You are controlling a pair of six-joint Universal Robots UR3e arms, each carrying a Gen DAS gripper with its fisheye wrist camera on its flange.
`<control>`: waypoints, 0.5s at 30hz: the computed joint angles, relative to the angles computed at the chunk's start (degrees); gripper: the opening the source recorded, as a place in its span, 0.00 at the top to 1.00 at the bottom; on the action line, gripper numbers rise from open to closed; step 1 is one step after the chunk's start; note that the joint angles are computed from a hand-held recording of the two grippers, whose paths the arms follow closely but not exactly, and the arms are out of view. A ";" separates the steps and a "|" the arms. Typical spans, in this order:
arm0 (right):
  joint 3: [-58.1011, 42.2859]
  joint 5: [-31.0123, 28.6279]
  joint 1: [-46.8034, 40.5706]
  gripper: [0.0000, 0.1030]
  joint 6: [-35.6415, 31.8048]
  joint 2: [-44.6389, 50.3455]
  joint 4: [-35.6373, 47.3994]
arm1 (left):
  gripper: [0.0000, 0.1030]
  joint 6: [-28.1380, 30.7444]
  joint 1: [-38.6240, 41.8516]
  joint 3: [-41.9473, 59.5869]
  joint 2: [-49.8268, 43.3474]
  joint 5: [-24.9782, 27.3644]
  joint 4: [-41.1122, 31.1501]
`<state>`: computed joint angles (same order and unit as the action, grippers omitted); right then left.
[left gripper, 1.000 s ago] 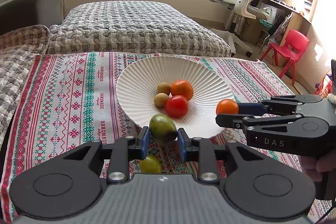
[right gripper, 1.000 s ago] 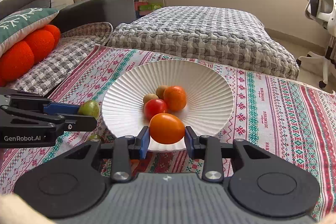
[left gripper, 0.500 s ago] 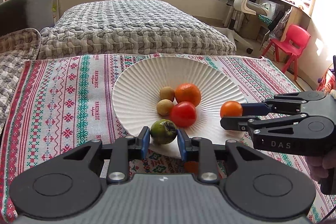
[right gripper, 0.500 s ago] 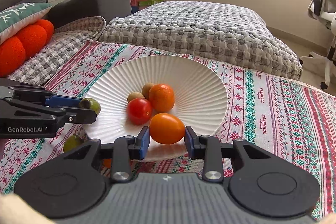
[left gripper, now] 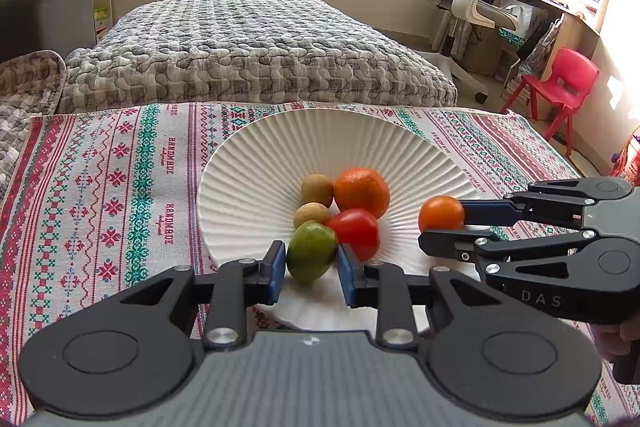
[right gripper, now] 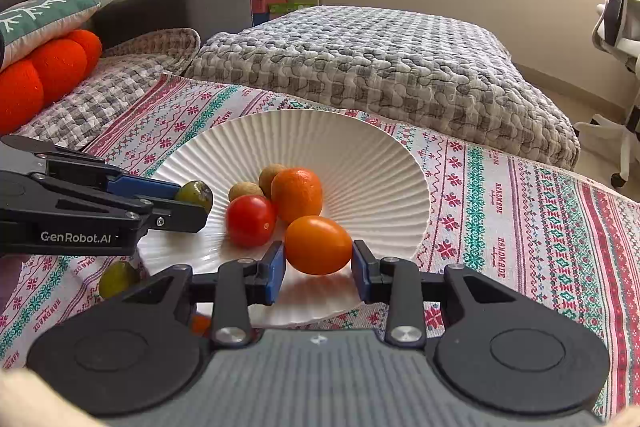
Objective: Organize fruits
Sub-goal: 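Carry lime and orange tomato onto the white plate while both tools open to release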
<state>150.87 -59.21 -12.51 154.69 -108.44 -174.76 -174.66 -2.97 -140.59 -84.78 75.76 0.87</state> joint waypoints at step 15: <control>-0.96 1.62 0.27 0.69 -2.88 5.36 -3.74 | 0.86 -0.10 -2.72 1.65 -6.42 1.18 5.54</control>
